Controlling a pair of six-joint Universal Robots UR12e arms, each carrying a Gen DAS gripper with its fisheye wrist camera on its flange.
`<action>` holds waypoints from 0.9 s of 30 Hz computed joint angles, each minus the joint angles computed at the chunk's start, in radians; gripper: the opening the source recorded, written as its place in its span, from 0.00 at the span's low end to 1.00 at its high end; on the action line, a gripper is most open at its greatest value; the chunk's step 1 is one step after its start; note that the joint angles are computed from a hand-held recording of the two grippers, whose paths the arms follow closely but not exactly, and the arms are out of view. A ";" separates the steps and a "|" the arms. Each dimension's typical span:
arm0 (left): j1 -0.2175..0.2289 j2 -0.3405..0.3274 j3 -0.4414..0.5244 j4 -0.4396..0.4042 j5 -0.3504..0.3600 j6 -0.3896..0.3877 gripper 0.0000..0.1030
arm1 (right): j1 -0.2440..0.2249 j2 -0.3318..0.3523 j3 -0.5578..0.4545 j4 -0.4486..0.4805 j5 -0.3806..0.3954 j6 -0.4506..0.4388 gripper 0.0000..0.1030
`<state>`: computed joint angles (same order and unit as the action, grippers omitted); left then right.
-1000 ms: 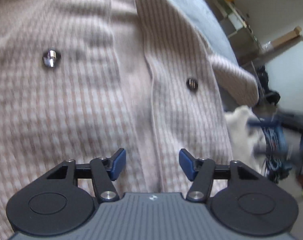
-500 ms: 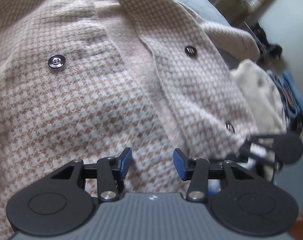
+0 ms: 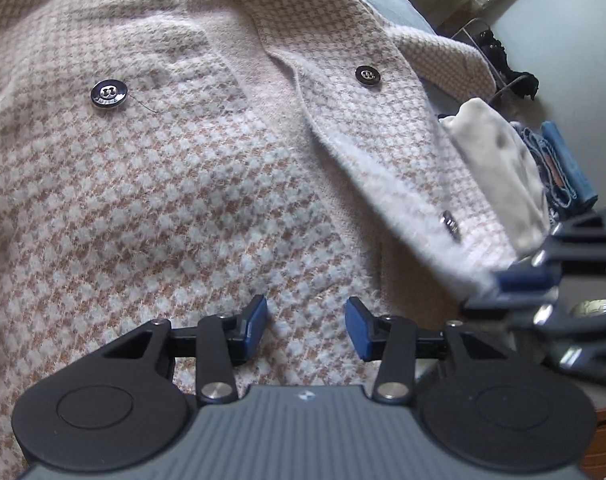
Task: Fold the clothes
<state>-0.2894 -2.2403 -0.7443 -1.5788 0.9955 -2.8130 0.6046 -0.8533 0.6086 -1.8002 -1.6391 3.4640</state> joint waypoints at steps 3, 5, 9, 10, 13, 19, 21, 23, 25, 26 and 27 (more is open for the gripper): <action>0.002 -0.001 0.000 -0.003 -0.006 0.014 0.43 | 0.012 0.017 -0.015 0.009 0.002 -0.092 0.09; 0.002 -0.001 0.000 -0.005 -0.008 0.019 0.43 | 0.019 0.025 -0.024 0.010 0.004 -0.131 0.09; 0.005 -0.006 0.014 -0.012 -0.014 -0.001 0.43 | 0.032 0.062 -0.082 0.081 -0.022 -0.229 0.09; 0.006 -0.007 0.019 -0.009 -0.016 -0.014 0.44 | 0.033 0.070 -0.096 0.098 -0.022 -0.251 0.09; 0.013 -0.011 0.036 -0.006 -0.039 -0.058 0.46 | 0.033 0.076 -0.108 0.094 -0.008 -0.273 0.09; 0.033 -0.016 0.033 -0.045 -0.162 -0.160 0.49 | 0.027 0.089 -0.141 0.091 0.033 -0.234 0.09; 0.026 -0.031 0.059 -0.090 -0.142 -0.146 0.49 | 0.029 0.088 -0.129 0.099 0.036 -0.266 0.10; 0.014 -0.043 0.079 -0.116 -0.102 -0.132 0.47 | 0.030 0.086 -0.111 0.098 0.043 -0.288 0.14; 0.001 -0.038 0.069 -0.094 -0.062 -0.117 0.46 | 0.029 0.097 -0.125 0.124 0.058 -0.279 0.21; -0.003 -0.034 0.065 -0.084 -0.047 -0.109 0.46 | 0.026 0.105 -0.142 0.146 0.075 -0.271 0.28; -0.007 -0.029 0.059 -0.073 -0.033 -0.105 0.46 | 0.024 0.109 -0.157 0.163 0.093 -0.260 0.34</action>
<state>-0.2965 -2.2696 -0.6851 -1.6513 0.9627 -2.9179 0.6288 -0.7439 0.4517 -1.6371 -1.5458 3.2041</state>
